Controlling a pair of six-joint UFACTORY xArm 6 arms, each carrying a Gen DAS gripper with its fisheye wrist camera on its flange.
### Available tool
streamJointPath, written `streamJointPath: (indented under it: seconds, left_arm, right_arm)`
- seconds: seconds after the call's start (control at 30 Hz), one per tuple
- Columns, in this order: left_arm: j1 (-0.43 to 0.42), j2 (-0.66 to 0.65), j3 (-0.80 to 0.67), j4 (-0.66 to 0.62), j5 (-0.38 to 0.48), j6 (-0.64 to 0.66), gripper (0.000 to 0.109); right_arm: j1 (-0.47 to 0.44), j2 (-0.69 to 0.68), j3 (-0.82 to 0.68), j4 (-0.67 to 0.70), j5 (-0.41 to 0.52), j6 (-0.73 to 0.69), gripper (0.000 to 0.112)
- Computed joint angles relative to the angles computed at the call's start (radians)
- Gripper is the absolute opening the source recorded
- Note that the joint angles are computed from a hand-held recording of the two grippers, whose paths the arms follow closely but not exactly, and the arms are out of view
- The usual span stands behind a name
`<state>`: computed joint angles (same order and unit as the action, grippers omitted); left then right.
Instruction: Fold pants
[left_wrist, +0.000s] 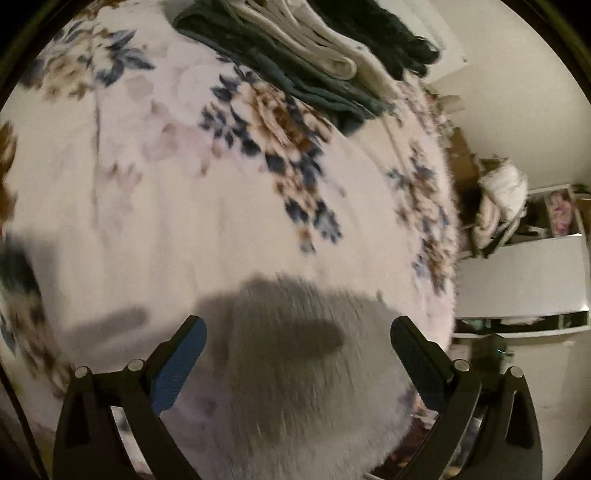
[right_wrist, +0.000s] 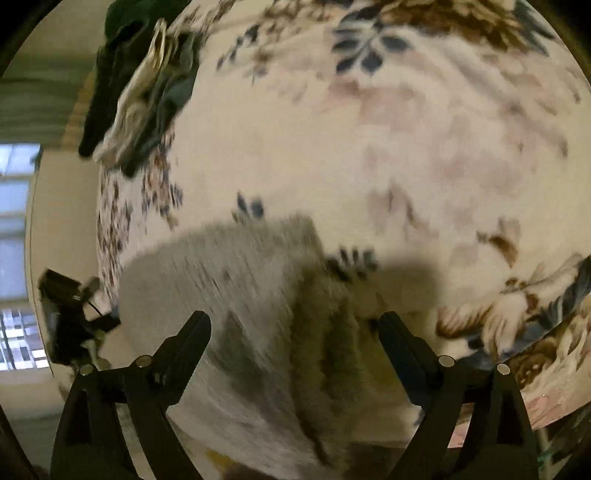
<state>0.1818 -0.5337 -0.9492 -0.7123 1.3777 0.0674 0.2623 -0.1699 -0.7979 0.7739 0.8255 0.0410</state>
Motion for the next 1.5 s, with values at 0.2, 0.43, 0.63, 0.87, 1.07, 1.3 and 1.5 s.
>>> streamJointPath:
  seconds: [0.2,0.43,0.63,0.87,1.07,1.3,1.5]
  left_arm:
    - [0.012,-0.121,0.119,-0.109,0.110,0.051,0.102]
    - [-0.092,-0.074,0.145,0.013,0.069,0.079,0.102]
    - [-0.043,-0.029,0.162,-0.011,0.103,0.092,0.102]
    - [-0.024,-0.115,0.140,-0.044,0.145,0.110,0.057]
    - [-0.005,-0.110,0.009,-0.046,0.252,0.039,0.056]
    - [-0.016,0.090,-0.369,-0.053,0.333,-0.043,0.056]
    - [-0.006,0.488,-0.938,-0.078,0.412,-0.091,0.056]
  right_arm:
    - [0.034,0.035,0.075,0.184,0.039,-0.199,0.095]
    - [0.043,0.154,0.091,0.423,0.053,-0.384,0.103]
    - [0.027,0.204,0.045,0.460,0.130,-0.422,0.101]
    - [0.103,0.144,0.038,0.439,0.049,-0.373,0.052]
    - [0.128,-0.008,0.062,0.374,0.040,-0.230,0.048]
    - [0.064,-0.115,-0.059,0.237,0.146,-0.029,0.048]
    - [0.018,0.126,-0.504,0.121,0.225,0.127,0.048]
